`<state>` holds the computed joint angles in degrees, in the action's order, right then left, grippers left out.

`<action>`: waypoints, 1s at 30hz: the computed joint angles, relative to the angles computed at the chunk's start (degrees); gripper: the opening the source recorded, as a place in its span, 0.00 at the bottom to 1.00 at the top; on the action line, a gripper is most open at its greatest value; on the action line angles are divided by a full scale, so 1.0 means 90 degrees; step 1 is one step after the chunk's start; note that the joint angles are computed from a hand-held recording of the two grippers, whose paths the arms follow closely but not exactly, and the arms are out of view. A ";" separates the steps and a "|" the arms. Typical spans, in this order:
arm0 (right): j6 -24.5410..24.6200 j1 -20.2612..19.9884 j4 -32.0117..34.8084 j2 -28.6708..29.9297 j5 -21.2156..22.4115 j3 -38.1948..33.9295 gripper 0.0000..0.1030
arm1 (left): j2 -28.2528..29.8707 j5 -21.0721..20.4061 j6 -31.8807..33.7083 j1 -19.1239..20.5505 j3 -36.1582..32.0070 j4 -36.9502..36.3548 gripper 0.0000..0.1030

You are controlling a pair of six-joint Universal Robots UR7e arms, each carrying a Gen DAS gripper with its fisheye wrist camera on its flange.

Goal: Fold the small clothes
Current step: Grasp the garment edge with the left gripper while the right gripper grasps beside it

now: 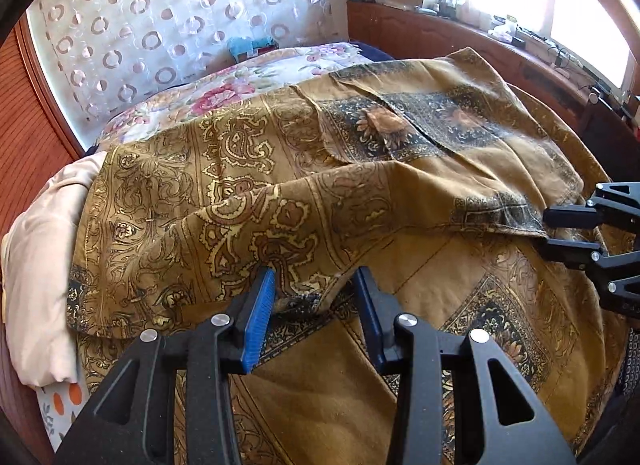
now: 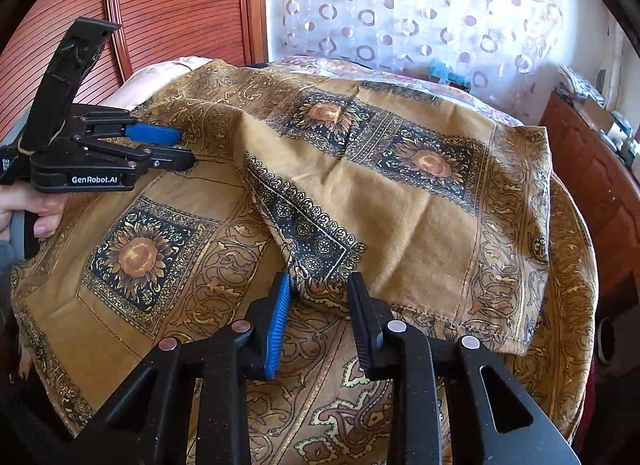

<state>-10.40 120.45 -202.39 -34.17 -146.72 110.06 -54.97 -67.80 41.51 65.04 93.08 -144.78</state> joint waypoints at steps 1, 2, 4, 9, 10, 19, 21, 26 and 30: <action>-0.0018 0.0007 -0.0041 0.0004 -0.0014 0.0008 0.27 | -0.0007 -0.0020 0.0052 0.0004 0.0014 -0.0015 0.36; -0.0043 0.0012 -0.0098 0.0029 -0.0049 0.0001 0.24 | -0.0024 -0.0083 0.0135 0.0019 0.0029 -0.0023 0.27; -0.0049 0.0005 -0.0151 0.0006 -0.0079 0.0029 0.12 | -0.0043 -0.0061 0.0151 0.0010 0.0067 -0.0100 0.08; -0.0089 -0.0029 -0.0520 -0.0181 0.0183 0.0290 0.07 | -0.0434 -0.0316 0.0251 -0.0057 0.0446 -0.0203 0.05; -0.0092 0.0003 -0.0628 -0.0231 0.0223 0.0361 0.06 | -0.0544 -0.0402 0.0260 -0.0070 0.0536 -0.0224 0.05; 0.0068 0.0562 -0.1361 -0.0605 0.0303 0.1191 0.06 | -0.2019 -0.1173 0.0384 -0.0199 0.1773 -0.0155 0.05; 0.0199 0.0707 -0.1403 -0.0621 0.0229 0.1368 0.07 | -0.2258 -0.1324 0.0319 -0.0185 0.1950 -0.0076 0.05; 0.0628 0.0982 -0.1422 -0.0664 0.0105 0.1719 0.06 | -0.2729 -0.1490 0.0278 -0.0229 0.2338 0.0027 0.05; 0.1071 0.1231 -0.1211 -0.0722 0.0005 0.1929 0.06 | -0.2992 -0.1446 0.0179 -0.0257 0.2550 0.0206 0.05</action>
<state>-0.76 131.53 -213.29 -40.67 -146.67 127.42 -81.90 -80.81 43.11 62.73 116.03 -142.92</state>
